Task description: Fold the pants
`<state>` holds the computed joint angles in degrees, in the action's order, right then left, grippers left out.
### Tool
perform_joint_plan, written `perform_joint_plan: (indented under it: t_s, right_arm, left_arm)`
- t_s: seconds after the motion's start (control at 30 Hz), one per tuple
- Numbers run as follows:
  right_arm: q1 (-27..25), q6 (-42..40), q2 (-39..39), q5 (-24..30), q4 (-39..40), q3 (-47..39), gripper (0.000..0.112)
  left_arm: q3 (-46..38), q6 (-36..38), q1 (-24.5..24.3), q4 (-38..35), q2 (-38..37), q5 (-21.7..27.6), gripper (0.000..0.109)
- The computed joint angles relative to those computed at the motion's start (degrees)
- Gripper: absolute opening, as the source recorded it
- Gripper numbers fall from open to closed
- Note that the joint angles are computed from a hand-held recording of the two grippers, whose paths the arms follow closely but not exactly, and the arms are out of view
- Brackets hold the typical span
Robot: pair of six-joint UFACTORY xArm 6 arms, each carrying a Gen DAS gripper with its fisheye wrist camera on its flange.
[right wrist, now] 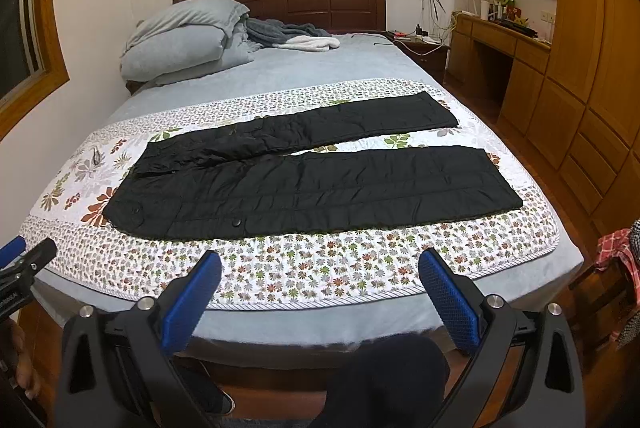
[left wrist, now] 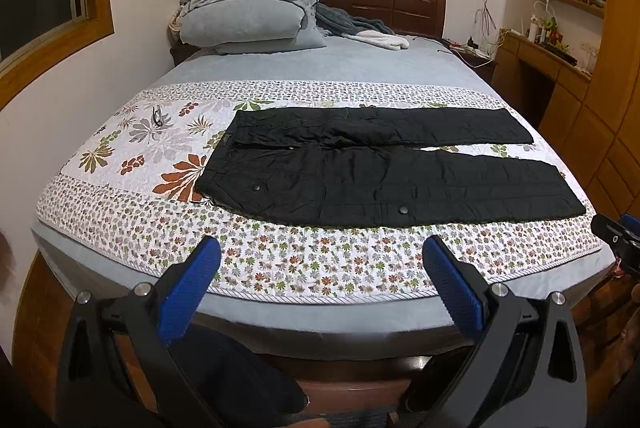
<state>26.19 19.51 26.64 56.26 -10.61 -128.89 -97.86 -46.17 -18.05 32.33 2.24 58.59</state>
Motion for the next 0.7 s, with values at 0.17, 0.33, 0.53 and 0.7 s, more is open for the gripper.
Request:
perform_joint_plan:
  t_s: [0.17, 0.33, 0.53, 0.7]
  right_arm:
    - [0.0, 0.0, -0.1, -0.1, 0.0, 0.3, 0.1]
    - [0.0, -0.1, -0.4, -0.2, 0.0, 0.6, 0.1]
    - [-0.1, -0.2, -0.3, -0.1, -0.1, 0.4, 0.1]
    - [-0.1, -0.4, -0.1, 0.1, 0.0, 0.0, 0.1]
  left_arm:
    - [-0.1, 0.2, 0.1, 0.0, 0.0, -0.1, 0.1]
    - [-0.3, 0.1, 0.1, 0.1, 0.2, -0.1, 0.1]
    - [0.2, -0.1, 0.0, 0.2, -0.2, -0.2, 0.1]
    - [0.1, 0.0, 0.1, 0.3, -0.4, -0.1, 0.1]
